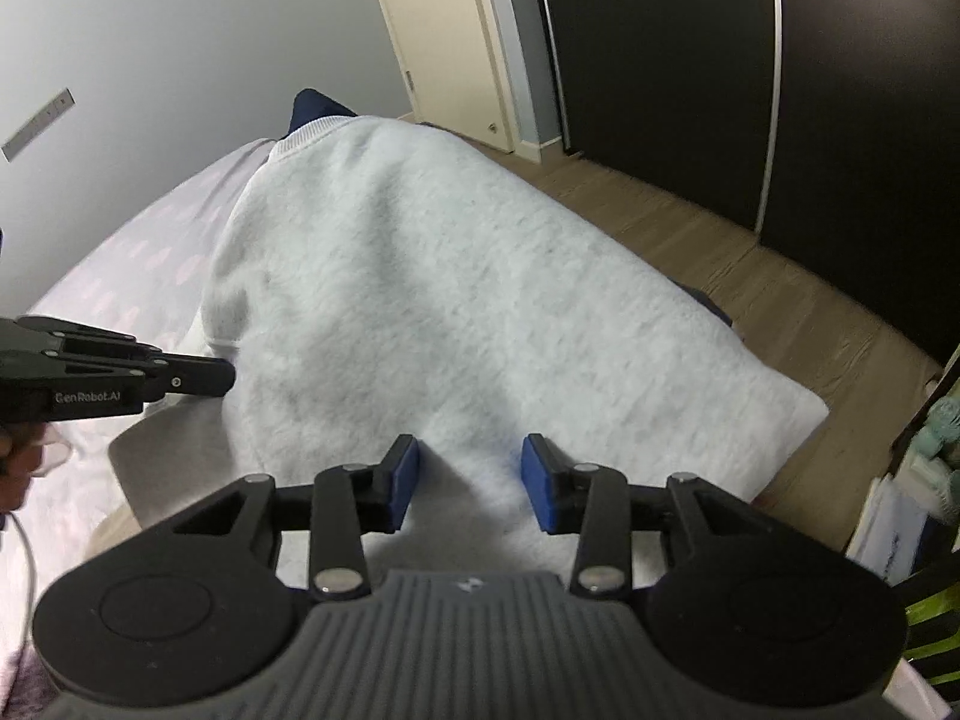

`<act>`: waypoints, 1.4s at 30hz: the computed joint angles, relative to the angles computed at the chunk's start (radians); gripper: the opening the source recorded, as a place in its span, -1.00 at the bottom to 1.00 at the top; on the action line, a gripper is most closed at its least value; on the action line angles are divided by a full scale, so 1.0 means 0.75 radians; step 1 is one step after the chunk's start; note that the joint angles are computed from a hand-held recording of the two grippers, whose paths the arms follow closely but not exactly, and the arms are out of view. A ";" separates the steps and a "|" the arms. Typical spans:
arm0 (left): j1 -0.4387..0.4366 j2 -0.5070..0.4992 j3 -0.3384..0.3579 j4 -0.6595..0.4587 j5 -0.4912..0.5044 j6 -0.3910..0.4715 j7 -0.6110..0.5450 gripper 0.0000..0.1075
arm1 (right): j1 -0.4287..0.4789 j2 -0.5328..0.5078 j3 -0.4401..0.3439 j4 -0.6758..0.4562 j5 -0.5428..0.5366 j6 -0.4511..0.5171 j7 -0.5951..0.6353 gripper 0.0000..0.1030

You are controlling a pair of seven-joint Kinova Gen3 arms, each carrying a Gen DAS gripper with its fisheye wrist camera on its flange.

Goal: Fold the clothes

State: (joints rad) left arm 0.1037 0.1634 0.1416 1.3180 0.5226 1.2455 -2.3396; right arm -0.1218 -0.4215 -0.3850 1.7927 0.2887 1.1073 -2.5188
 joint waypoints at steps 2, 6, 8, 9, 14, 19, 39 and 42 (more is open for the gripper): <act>0.019 -0.020 0.001 0.000 -0.032 -0.011 0.037 -0.99 | 0.027 0.031 -0.061 -0.032 0.043 0.044 -0.040 -0.18; -0.003 -0.071 -0.012 0.019 0.023 -0.014 0.013 -0.99 | 0.020 0.052 -0.090 -0.128 0.080 0.167 -0.080 -0.17; -0.026 -0.110 -0.027 0.042 0.075 -0.020 -0.045 -0.93 | 0.025 0.044 -0.141 -0.185 0.124 0.244 -0.120 -0.18; -0.037 -0.129 -0.038 0.052 0.102 -0.021 -0.077 -0.90 | 0.022 0.026 -0.172 -0.202 0.140 0.269 -0.143 -0.18; -0.026 -0.160 -0.055 0.077 0.074 -0.020 -0.084 -0.89 | 0.072 -0.046 -0.388 -0.255 0.137 0.381 -0.256 -0.33; -0.020 -0.170 -0.069 0.107 0.036 -0.012 -0.046 -0.89 | 0.224 -0.069 -0.593 -0.165 0.076 0.325 -0.484 -0.57; -0.105 -0.517 -0.370 0.242 0.466 0.127 -0.352 0.15 | 0.684 -0.288 -0.770 -0.391 -0.059 0.466 -0.508 0.26; -0.092 -0.579 -0.424 0.266 0.504 0.143 -0.351 0.36 | 0.819 -0.356 -0.815 -0.533 -0.075 0.568 -0.457 0.46</act>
State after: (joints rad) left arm 0.0351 -0.2708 -0.1766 1.5177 0.9007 1.3527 -2.6026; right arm 0.4926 -0.6888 -0.9965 1.3929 0.2328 1.5335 -2.8616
